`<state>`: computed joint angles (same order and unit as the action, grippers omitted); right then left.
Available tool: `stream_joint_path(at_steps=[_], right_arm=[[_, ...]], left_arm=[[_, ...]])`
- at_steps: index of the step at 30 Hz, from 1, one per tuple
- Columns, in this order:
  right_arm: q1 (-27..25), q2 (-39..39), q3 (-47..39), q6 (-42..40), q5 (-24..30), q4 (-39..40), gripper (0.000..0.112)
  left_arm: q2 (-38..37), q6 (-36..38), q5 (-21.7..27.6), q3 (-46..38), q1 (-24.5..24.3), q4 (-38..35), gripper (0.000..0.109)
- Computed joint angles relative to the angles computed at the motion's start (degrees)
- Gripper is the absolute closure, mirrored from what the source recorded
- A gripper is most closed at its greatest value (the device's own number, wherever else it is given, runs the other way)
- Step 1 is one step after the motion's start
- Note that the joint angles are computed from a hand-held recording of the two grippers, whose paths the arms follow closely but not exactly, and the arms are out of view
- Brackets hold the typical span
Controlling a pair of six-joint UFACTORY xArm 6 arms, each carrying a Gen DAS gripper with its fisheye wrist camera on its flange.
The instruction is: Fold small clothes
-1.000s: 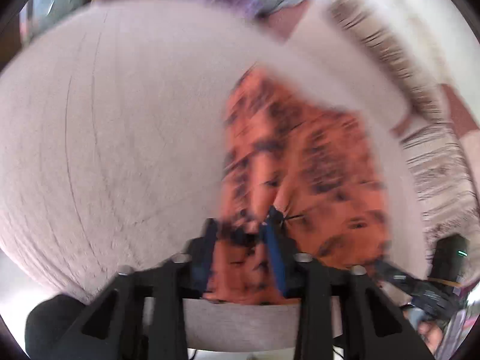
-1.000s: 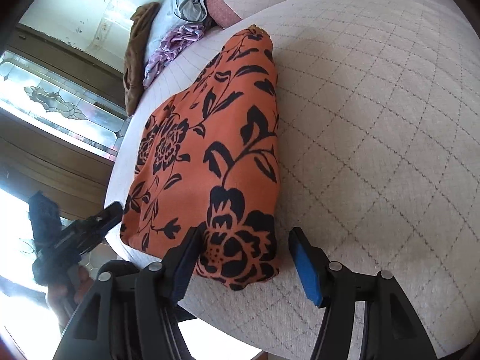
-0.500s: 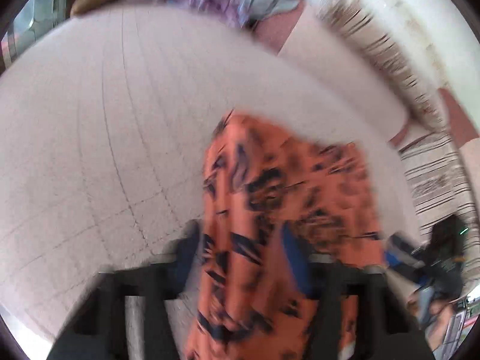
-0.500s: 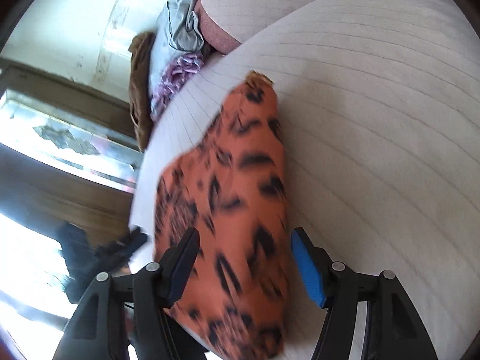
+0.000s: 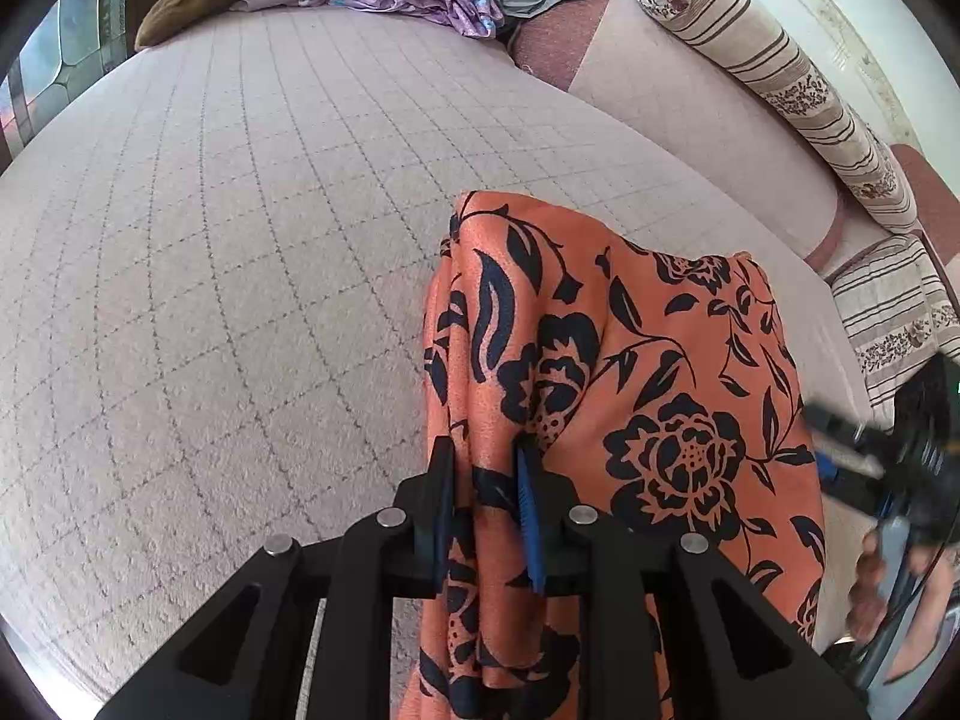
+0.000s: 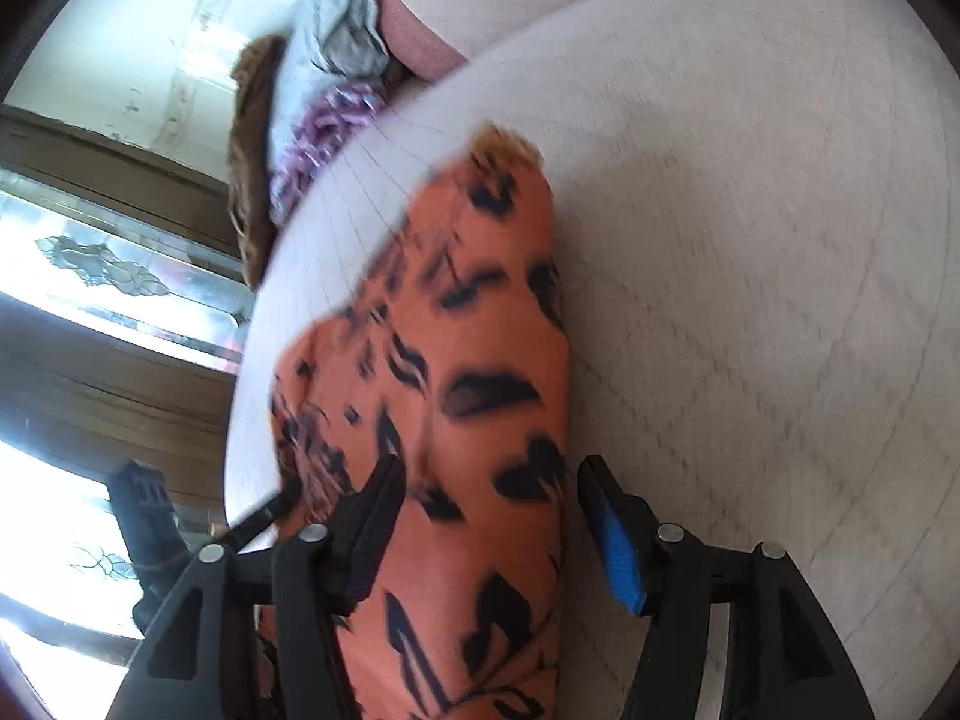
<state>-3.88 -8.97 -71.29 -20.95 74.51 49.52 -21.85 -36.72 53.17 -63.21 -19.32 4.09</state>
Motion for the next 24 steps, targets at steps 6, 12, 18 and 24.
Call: stream_joint_path(at_steps=[6,12,18,24], right_arm=[[1.69,9.28,-8.77,5.01,0.19,0.92,0.072],[4.24,2.68,-3.04,5.84,-7.08,-4.14,0.072],[1.03,-7.07,5.29,1.08,-2.83,-1.16,0.04],[3.62,-9.19,9.51,-0.78,-1.15,-3.96,0.052]], left_arm=[[-0.41,-1.01,-0.29,0.59,-0.74,1.07,0.086],[-2.3,-1.15,0.02,2.19,-0.28,0.48,0.079],[-12.68,-3.91,-2.5,9.17,-0.48,0.88,0.053],[-14.05,0.63,-3.08,14.21,0.14,-6.76,0.074]])
